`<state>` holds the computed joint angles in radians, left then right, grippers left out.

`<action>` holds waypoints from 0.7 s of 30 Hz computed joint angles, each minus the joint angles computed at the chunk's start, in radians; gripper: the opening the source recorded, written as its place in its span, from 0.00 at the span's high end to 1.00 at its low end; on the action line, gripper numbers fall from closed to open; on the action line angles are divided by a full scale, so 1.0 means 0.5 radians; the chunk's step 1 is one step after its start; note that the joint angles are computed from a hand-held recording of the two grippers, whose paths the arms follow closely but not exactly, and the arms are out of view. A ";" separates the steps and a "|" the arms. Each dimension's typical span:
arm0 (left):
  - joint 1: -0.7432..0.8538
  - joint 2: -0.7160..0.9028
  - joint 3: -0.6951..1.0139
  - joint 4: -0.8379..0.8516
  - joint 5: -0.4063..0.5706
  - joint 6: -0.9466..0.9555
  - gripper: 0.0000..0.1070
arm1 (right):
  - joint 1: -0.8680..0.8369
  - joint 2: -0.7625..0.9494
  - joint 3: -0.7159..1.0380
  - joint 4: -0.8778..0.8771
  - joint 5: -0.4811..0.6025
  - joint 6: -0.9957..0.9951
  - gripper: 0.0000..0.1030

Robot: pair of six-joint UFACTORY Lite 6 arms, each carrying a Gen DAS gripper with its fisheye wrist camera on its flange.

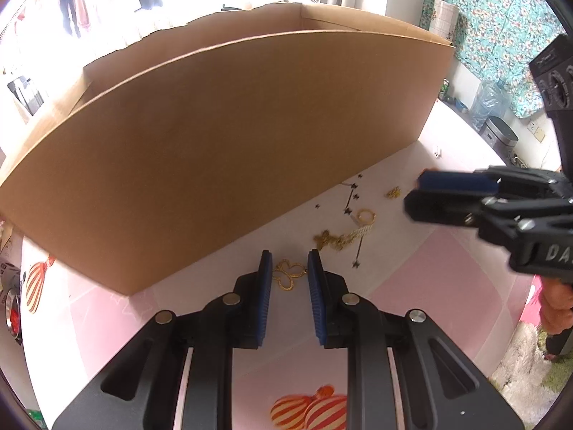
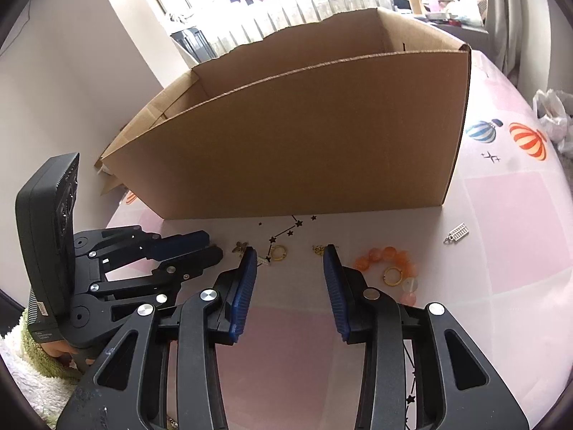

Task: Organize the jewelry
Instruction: 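Grasp a small gold charm with the left gripper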

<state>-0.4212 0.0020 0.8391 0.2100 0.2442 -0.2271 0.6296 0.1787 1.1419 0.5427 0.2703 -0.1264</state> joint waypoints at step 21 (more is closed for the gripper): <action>0.143 -0.394 -0.479 0.248 -0.189 -0.433 0.82 | 0.317 0.502 0.621 -1.034 0.345 0.663 0.83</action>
<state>-0.3499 -0.1951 0.5995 0.3340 0.1497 -0.4438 0.7881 0.4296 1.4523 0.0255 0.4430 0.2053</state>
